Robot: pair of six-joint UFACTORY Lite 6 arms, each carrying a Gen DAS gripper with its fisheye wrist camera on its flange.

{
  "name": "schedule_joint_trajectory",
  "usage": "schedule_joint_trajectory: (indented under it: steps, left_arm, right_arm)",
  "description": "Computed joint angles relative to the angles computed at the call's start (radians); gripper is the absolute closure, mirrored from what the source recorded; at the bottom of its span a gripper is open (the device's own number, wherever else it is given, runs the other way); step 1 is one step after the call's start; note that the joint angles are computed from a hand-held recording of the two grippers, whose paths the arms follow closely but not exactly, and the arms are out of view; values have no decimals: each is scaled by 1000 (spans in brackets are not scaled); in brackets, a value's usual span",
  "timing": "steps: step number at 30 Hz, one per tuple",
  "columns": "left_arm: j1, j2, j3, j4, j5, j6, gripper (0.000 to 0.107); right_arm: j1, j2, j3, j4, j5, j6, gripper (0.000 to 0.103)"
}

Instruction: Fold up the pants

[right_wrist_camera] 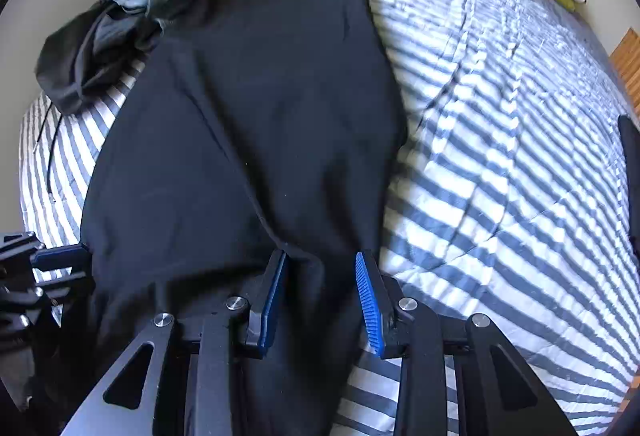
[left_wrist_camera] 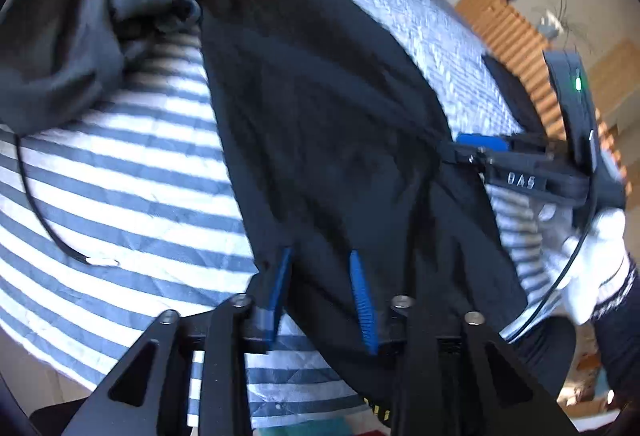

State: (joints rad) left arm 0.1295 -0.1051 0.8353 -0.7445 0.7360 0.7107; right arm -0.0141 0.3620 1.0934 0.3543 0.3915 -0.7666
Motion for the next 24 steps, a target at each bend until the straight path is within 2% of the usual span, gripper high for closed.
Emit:
schedule_joint_trajectory:
  steps: [1, 2, 3, 6, 10, 17, 21, 24]
  left_arm:
    - [7, 1, 19, 13, -2, -23, 57]
    - [12, 4, 38, 21, -8, -47, 48]
    - [17, 11, 53, 17, -13, -56, 44]
    - [0, 89, 146, 50, -22, -121, 39]
    - [-14, 184, 222, 70, -36, -155, 39]
    - [6, 320, 342, 76, -38, -191, 39]
    - [28, 365, 374, 70, -37, -183, 39]
    - [46, 392, 386, 56, -29, -177, 39]
  right_arm:
    - [12, -22, -20, -59, -44, 57, 71]
    - [18, -31, -25, -93, -62, 88, 71]
    - [18, -32, -18, -98, -63, 91, 71]
    - [11, -8, 36, -102, -24, 106, 69]
    - [-11, 92, 181, -65, 61, 100, 62]
    - [-117, 401, 601, 63, 377, 72, 59]
    - [-150, 479, 693, 108, 478, 43, 58]
    - [-153, 515, 739, 102, 501, 52, 58]
